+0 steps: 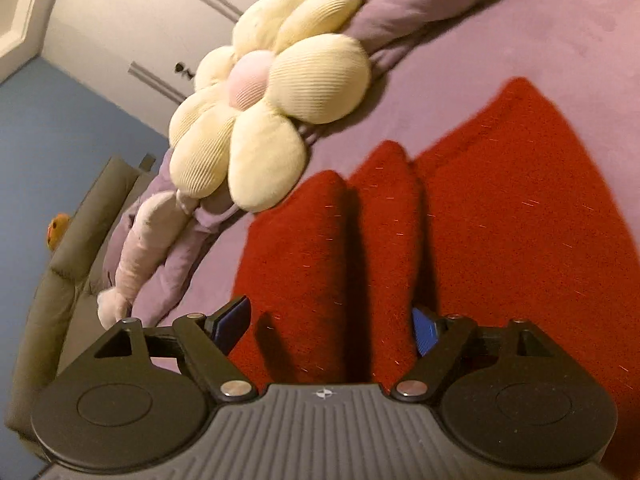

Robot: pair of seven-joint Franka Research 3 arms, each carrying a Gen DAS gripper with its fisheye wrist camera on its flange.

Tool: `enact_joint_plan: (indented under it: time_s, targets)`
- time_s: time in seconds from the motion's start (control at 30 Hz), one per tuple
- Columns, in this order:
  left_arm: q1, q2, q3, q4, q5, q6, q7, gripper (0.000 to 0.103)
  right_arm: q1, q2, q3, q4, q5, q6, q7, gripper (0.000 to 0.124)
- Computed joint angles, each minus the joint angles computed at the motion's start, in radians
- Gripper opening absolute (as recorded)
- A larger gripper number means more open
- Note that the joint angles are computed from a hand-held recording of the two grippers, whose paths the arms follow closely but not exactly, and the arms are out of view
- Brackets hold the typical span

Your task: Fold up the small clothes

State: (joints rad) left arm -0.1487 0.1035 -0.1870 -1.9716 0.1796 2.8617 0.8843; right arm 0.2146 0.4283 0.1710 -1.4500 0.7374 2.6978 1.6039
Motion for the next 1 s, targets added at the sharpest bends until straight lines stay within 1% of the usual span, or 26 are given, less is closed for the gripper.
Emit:
enact_joint_plan:
  time_s: [0.03,0.07,0.1,0.13,0.17,0.2,0.3,0.37,0.4,0.47,0.53,0.57,0.63,0.67,0.7,0.73,0.8,0.9,0.93,1.0]
  targets:
    - [-0.003,0.006,0.001,0.005,0.008,-0.007,-0.007,0.097,0.018,0.014,-0.013,0.024,-0.04,-0.006,0.011,0.081]
    - [-0.006,0.009,0.002,0.01,0.017,-0.014,-0.014,0.097,0.032,0.021,-0.023,0.036,-0.075,-0.008,0.013,0.073]
    - [-0.007,0.011,0.002,0.014,0.022,-0.019,-0.016,0.097,0.049,0.031,-0.036,0.055,-0.124,-0.021,0.019,0.059]
    - [-0.009,0.013,0.002,0.017,0.026,-0.024,-0.017,0.097,0.061,0.038,-0.046,0.071,-0.163,-0.042,0.03,0.052]
    - [-0.01,0.016,0.0,0.02,0.026,-0.025,-0.015,0.097,0.067,0.035,-0.053,0.07,-0.192,-0.05,0.033,0.038]
    - [-0.009,0.017,-0.003,0.021,0.019,-0.026,-0.007,0.097,0.075,0.033,-0.056,0.066,-0.219,-0.043,0.024,0.033]
    - [-0.013,0.022,-0.007,0.029,0.011,-0.038,-0.003,0.097,0.113,0.025,-0.09,0.059,-0.33,-0.033,0.04,0.026]
    - [-0.019,0.023,-0.003,0.036,0.029,-0.059,-0.018,0.098,0.157,0.014,-0.134,0.054,-0.437,-0.022,0.093,0.024]
    - [-0.02,0.024,-0.003,0.038,0.03,-0.063,-0.018,0.098,0.197,0.002,-0.174,0.049,-0.53,-0.013,0.132,0.023]
    - [-0.02,0.019,-0.006,0.039,0.025,-0.076,-0.015,0.098,0.262,-0.026,-0.234,0.015,-0.71,0.051,0.174,0.022]
    - [-0.021,0.013,-0.007,0.038,0.02,-0.082,-0.017,0.098,0.321,-0.077,-0.296,-0.054,-0.881,0.146,0.237,0.022]
    - [-0.023,0.009,-0.007,0.038,0.02,-0.086,-0.021,0.098,0.352,-0.099,-0.335,-0.083,-0.966,0.18,0.297,0.022]
    - [-0.022,0.006,-0.011,0.037,0.008,-0.085,-0.01,0.098,0.429,-0.147,-0.443,-0.148,-1.167,0.245,0.469,0.022]
    - [-0.024,0.004,-0.012,0.039,0.008,-0.087,-0.01,0.098,0.466,-0.167,-0.498,-0.173,-1.271,0.263,0.562,0.022]
    - [-0.026,0.003,-0.015,0.041,0.002,-0.092,-0.007,0.098,0.508,-0.191,-0.56,-0.201,-1.393,0.27,0.689,0.022]
    - [-0.028,0.002,-0.018,0.043,-0.004,-0.091,0.001,0.098,0.524,-0.208,-0.588,-0.218,-1.452,0.262,0.756,0.022]
    - [-0.032,0.005,-0.026,0.051,-0.019,-0.091,0.024,0.099,0.516,-0.238,-0.597,-0.255,-1.507,0.23,0.832,0.022]
    - [-0.044,0.019,-0.034,0.076,-0.028,-0.105,0.052,0.099,0.475,-0.256,-0.576,-0.3,-1.526,0.177,0.851,0.022]
    - [-0.047,0.025,-0.039,0.084,-0.035,-0.109,0.064,0.099,0.457,-0.255,-0.564,-0.312,-1.52,0.165,0.84,0.022]
    - [-0.055,0.034,-0.046,0.099,-0.048,-0.119,0.087,0.099,0.404,-0.246,-0.522,-0.331,-1.436,0.159,0.788,0.022]
